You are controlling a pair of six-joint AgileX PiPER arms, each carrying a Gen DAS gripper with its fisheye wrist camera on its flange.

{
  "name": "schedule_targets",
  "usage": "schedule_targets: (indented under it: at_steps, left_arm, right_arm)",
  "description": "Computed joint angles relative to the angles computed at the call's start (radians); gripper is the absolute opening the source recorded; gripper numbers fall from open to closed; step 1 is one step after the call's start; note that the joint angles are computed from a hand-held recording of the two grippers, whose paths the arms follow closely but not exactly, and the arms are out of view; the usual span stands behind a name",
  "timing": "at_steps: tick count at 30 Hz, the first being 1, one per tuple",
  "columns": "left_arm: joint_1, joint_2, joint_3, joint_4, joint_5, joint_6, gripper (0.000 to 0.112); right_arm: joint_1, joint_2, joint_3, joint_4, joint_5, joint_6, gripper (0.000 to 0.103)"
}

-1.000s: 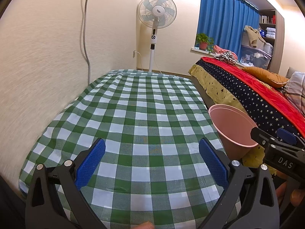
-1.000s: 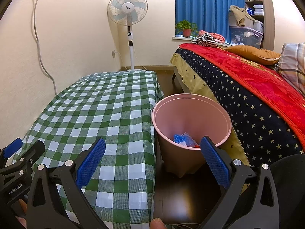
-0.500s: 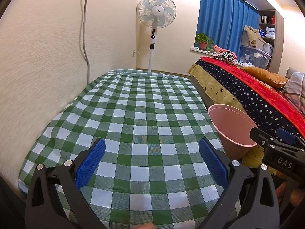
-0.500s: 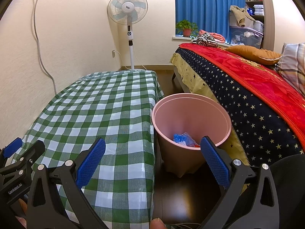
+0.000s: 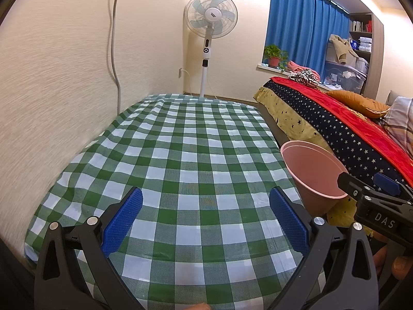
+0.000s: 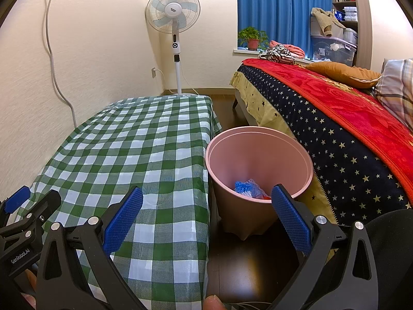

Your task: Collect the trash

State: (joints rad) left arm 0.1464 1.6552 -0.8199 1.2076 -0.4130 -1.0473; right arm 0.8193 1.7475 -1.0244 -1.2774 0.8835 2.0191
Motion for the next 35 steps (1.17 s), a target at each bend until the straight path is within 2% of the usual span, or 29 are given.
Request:
schedule_targets:
  at_steps: [20, 30, 35]
  left_arm:
    - [-0.003, 0.003, -0.005, 0.009, 0.003, -0.014, 0.095]
    - [-0.042, -0.003, 0.009, -0.064, 0.031, 0.035, 0.095]
    - [-0.035, 0.005, 0.001, -0.045, 0.029, 0.015, 0.095]
  right_arm:
    - [-0.001, -0.002, 0.004, -0.001, -0.001, 0.000, 0.098]
    - [-0.001, -0.001, 0.002, 0.000, 0.000, -0.001, 0.098]
    - [-0.001, -0.001, 0.002, 0.000, 0.000, -0.001, 0.098]
